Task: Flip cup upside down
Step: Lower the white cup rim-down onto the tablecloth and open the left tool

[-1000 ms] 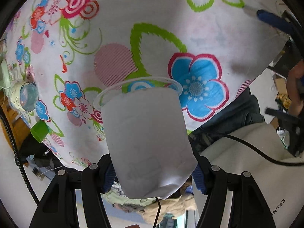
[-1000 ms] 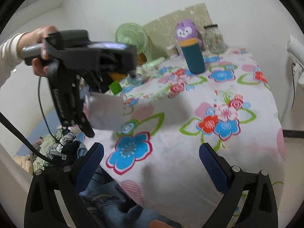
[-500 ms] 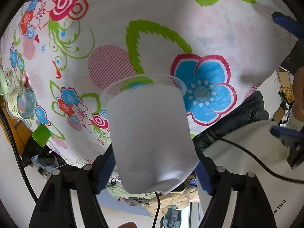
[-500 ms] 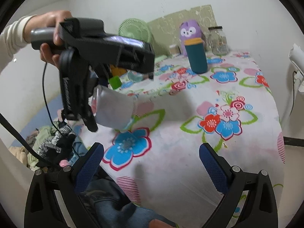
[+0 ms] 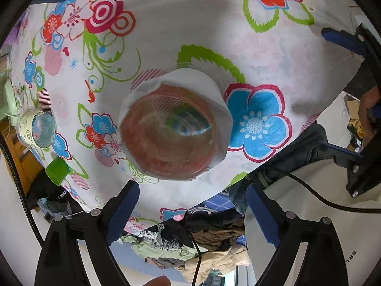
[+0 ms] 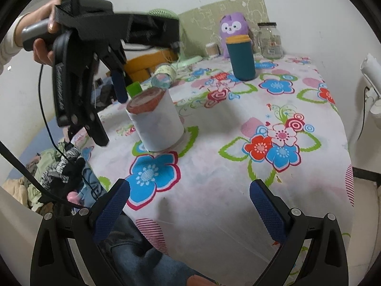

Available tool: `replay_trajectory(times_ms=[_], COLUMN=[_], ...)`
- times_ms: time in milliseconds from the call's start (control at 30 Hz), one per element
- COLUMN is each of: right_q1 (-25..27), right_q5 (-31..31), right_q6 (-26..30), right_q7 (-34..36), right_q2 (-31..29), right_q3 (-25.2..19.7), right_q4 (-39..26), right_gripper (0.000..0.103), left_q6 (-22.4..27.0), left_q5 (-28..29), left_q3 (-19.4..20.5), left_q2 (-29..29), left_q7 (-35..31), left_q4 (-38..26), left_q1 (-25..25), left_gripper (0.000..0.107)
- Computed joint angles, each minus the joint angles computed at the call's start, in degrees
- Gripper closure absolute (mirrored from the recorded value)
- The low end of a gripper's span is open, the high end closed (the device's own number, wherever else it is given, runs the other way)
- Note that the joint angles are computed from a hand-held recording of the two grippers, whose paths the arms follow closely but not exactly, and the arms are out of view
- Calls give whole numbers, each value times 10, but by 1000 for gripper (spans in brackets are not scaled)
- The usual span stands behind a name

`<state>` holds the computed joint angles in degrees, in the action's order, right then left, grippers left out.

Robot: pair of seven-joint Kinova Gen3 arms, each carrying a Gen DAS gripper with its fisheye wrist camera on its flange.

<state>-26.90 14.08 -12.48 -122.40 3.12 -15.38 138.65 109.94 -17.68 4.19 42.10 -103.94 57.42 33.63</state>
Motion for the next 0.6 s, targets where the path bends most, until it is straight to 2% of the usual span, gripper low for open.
replay_trajectory(times_ms=[67, 133, 400, 533, 600], right_q1=[-9, 8, 33, -22, -68], right_q5=[-12, 0, -3, -51, -64], right_q6=[26, 50, 92, 116, 128], right_q7=[8, -6, -4, 43, 56], right_q2=[2, 8, 13, 6, 4], right_q3=[4, -14, -45, 3, 47], right_q4=[-12, -24, -50, -61, -68], right_gripper=[0, 0, 0, 0, 0], left_q6=[-7, -16, -67, -99, -123], left_q5=[4, 8, 32, 45, 55], left_q3=[1, 1, 8, 13, 15], left_q2=[-7, -18, -63, -90, -108], left_q7=[1, 1, 7, 8, 11], left_q4=[3, 9, 46, 71, 87], left_q1=[-4, -10, -36, -49, -57], left_gripper=[14, 14, 14, 14, 14])
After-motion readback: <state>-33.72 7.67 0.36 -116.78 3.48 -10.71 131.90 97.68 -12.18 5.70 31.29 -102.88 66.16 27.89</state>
